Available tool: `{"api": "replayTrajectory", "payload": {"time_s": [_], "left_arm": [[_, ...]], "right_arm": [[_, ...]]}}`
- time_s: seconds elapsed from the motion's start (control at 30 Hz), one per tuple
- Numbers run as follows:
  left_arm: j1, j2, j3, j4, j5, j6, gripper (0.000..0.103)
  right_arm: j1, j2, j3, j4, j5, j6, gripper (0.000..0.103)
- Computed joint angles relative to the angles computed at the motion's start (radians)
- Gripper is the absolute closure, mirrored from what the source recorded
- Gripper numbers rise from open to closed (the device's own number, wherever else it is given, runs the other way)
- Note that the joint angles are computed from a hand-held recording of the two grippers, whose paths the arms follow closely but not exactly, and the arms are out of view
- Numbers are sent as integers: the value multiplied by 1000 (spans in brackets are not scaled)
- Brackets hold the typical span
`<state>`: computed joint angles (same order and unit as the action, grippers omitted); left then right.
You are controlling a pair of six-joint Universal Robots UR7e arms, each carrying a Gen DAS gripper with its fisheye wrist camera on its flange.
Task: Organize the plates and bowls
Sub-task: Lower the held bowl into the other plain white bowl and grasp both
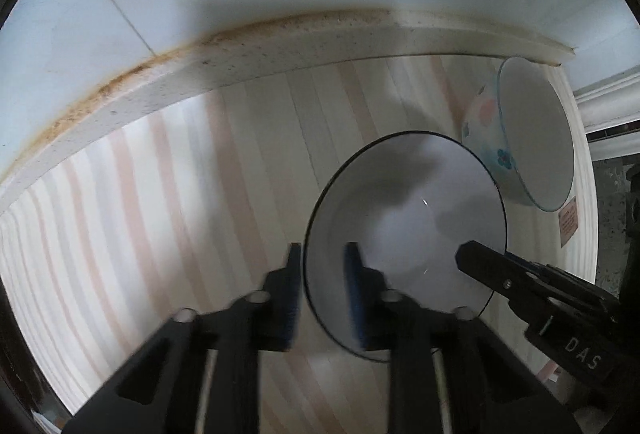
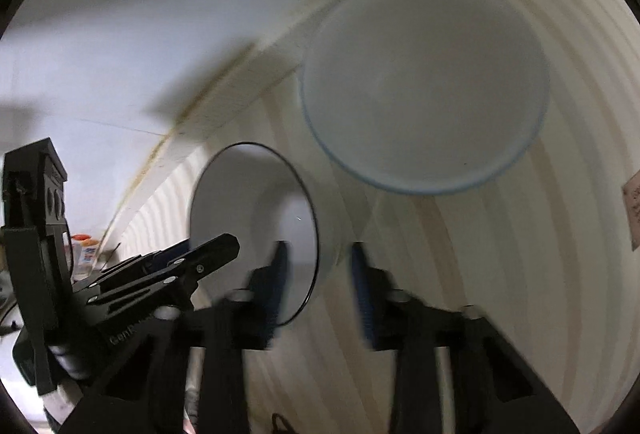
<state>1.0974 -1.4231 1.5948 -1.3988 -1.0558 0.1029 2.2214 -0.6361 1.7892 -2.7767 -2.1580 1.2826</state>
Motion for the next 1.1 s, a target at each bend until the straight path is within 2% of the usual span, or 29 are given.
{"api": "replayTrajectory", "payload": {"time_s": [0.2,0.33,0.6,0.77,1.1], "left_arm": [[-8,-43,37,-26,6,18,87],[-40,-89,49,-15,0,21,87],[-118,-191,31,74,-52,23,87],[-167,-255,2,175,-110,8,87],[-247,-380,38,339,-178,-8,87]], "right_arm": [[7,12,-40,91,-28,7,89],[10,8,-50,110,-29,2,89],[89,-36,-55,174,-79,38,89],[182,-90,-46,280,-116,122,89],[343,-142,-32,466,-87,332,89]]}}
